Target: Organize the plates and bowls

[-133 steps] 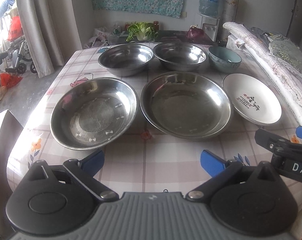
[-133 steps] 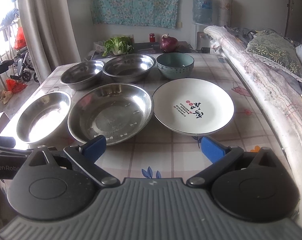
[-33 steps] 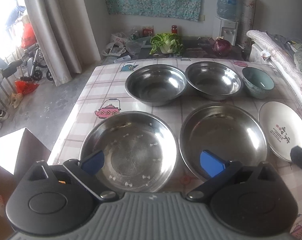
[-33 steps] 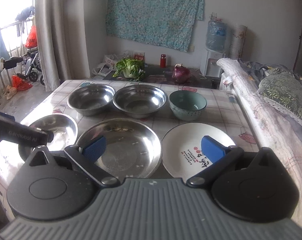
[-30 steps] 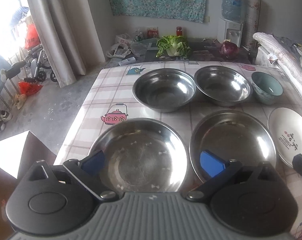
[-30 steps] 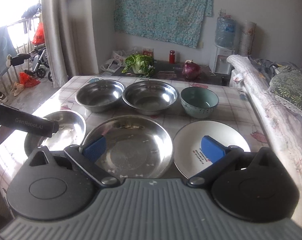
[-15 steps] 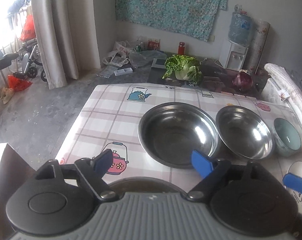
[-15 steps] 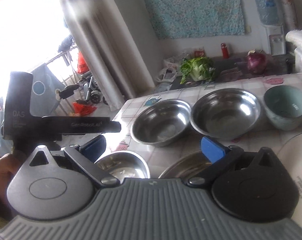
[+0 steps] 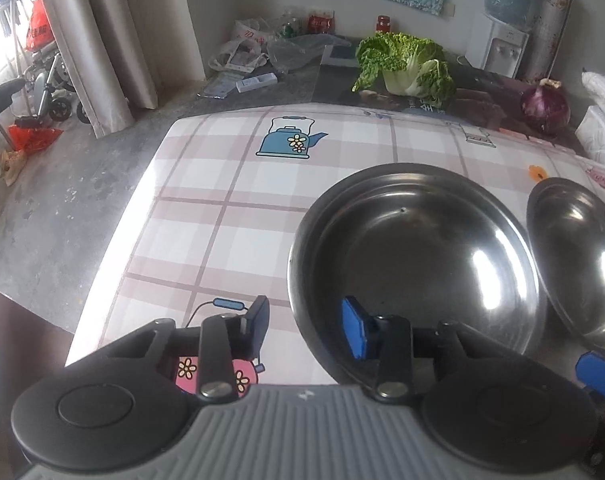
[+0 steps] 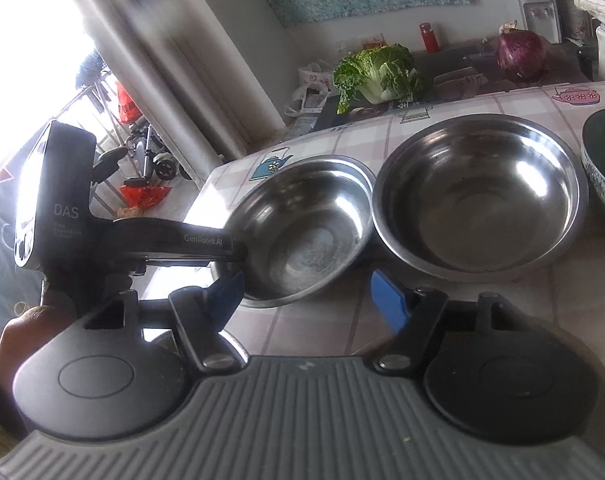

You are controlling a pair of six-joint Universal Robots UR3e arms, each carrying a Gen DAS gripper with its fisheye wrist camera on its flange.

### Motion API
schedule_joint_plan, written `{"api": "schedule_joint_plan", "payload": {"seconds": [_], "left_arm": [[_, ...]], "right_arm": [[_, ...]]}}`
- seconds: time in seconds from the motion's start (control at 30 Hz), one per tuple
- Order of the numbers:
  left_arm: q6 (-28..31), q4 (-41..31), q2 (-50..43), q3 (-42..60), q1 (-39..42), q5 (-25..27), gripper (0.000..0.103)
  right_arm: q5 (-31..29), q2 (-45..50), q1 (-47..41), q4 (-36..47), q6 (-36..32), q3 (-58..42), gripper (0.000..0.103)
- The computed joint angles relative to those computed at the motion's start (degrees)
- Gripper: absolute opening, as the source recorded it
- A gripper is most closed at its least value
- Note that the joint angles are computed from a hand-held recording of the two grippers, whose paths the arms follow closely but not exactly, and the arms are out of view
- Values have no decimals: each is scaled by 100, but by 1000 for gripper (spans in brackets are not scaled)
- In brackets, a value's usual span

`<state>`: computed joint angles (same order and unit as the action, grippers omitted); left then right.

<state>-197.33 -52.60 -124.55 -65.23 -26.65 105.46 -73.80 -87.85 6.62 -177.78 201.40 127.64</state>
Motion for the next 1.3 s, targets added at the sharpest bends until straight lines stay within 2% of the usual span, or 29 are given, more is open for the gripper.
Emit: {"api": "schedule_joint_plan", "payload": {"seconds": [0.07, 0.2, 0.27, 0.5, 0.67, 0.77, 1.03, 1.13, 1.3], "left_arm": [[103, -11, -24, -35, 7, -12, 30], [197, 136, 269, -473, 123, -240, 24], [228, 181, 460, -737, 207, -349, 23], [400, 424, 995, -1526, 432, -586, 24], [396, 545, 1196, -1824, 509, -709, 24], [389, 577, 1287, -1944, 563, -823, 24], [301, 607, 1255, -1892, 665, -939, 25], [252, 672, 1093, -1748, 785, -1082, 34], [185, 611, 710, -1300, 871, -1104, 35]], "right_arm": [[-83, 71, -4, 42, 28, -87, 59], [-133, 260, -20, 65, 7, -213, 49], [-140, 299, -34, 71, 8, -226, 45], [105, 608, -68, 247, 19, -540, 41], [119, 1051, 70, 419, -28, -996, 20], [247, 1082, 49, 443, -126, -1035, 14], [314, 812, -7, 630, -371, -904, 14], [248, 853, -1, 728, -424, -1026, 16], [172, 960, -15, 764, -424, -1163, 16]]}}
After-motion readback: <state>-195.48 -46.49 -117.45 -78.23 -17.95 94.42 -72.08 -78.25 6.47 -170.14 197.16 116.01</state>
